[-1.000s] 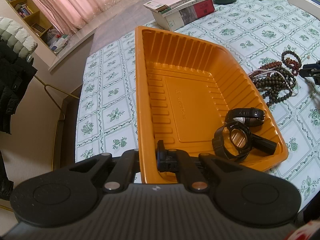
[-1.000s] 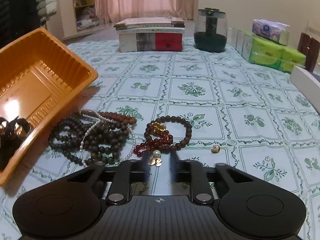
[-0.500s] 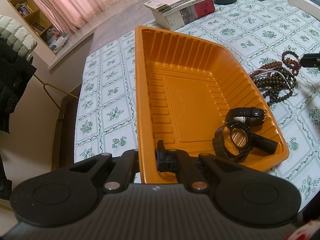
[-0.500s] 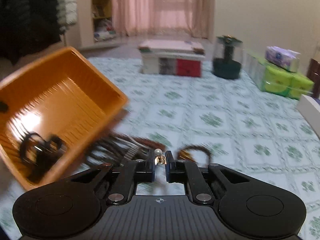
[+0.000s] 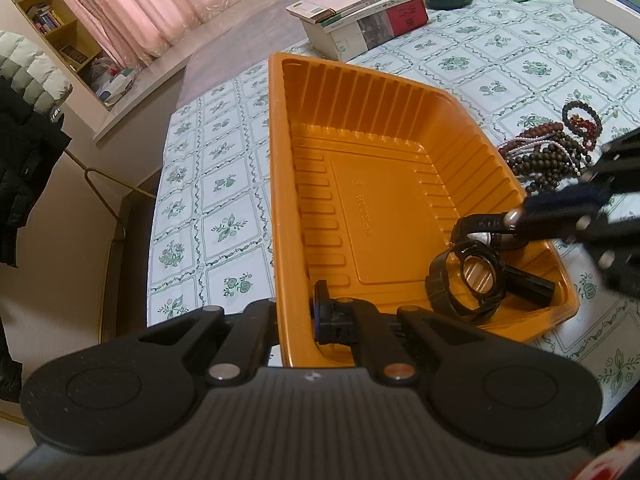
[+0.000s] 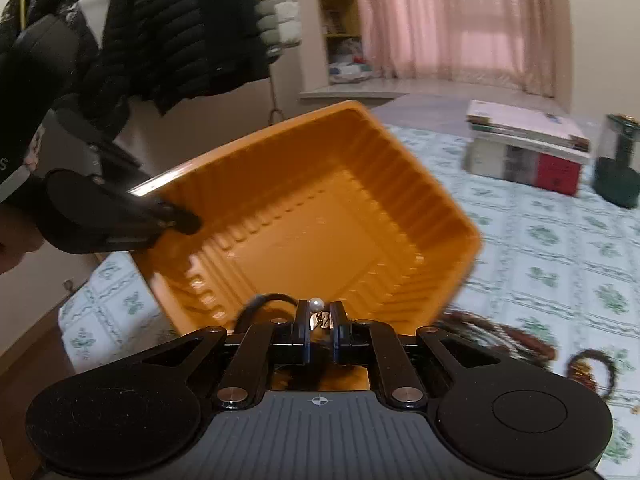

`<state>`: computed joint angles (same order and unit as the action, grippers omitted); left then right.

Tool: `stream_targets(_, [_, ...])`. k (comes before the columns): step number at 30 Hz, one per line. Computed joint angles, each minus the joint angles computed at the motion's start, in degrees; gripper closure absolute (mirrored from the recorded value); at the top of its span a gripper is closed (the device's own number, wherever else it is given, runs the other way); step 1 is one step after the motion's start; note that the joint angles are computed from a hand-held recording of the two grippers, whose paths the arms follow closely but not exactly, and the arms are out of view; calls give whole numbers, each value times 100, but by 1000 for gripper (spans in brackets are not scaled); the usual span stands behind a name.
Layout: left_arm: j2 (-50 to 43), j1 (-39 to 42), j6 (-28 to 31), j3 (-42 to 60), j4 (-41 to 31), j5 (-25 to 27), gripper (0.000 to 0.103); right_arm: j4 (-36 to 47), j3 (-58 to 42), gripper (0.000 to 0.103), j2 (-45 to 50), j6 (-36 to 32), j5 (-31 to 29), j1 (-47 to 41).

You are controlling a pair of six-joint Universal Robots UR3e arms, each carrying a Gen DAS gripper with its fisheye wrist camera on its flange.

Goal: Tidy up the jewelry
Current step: 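Carry the pearl earring into the tray and open the right tool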

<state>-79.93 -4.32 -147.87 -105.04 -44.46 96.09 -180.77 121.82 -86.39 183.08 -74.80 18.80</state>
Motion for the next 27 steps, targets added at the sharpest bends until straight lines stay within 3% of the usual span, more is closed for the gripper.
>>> stream_targets(7, [0, 11, 3, -18, 22, -12, 100, 206, -485, 93, 433, 110, 72, 251])
stream_targets(10, [-4, 17, -2, -13, 18, -18, 100, 80, -304, 92, 369, 327, 543, 13])
stream_targets(11, [-7, 21, -2, -10, 17, -24, 100, 30, -221, 90, 303, 402, 624, -61])
stream_targets(13, [-21, 12, -14, 8, 15, -20, 100, -188, 29, 66, 148, 533, 593, -177])
stream_targets(15, [-27, 9, -16, 12, 20, -20, 100, -394, 358, 59, -120, 641, 447, -300])
stream_targets(20, [-15, 23, -22, 16, 9, -41, 100, -333, 1335, 58, -1086, 636, -58, -829])
stream_targets(24, [-30, 10, -46, 21, 20, -31, 100, 189, 2142, 57, -2108, 399, -507, -1567])
stream_targets(27, [-47, -33, -77, 37, 21, 20, 100, 1006, 2598, 57, -3055, 127, -461, -2549])
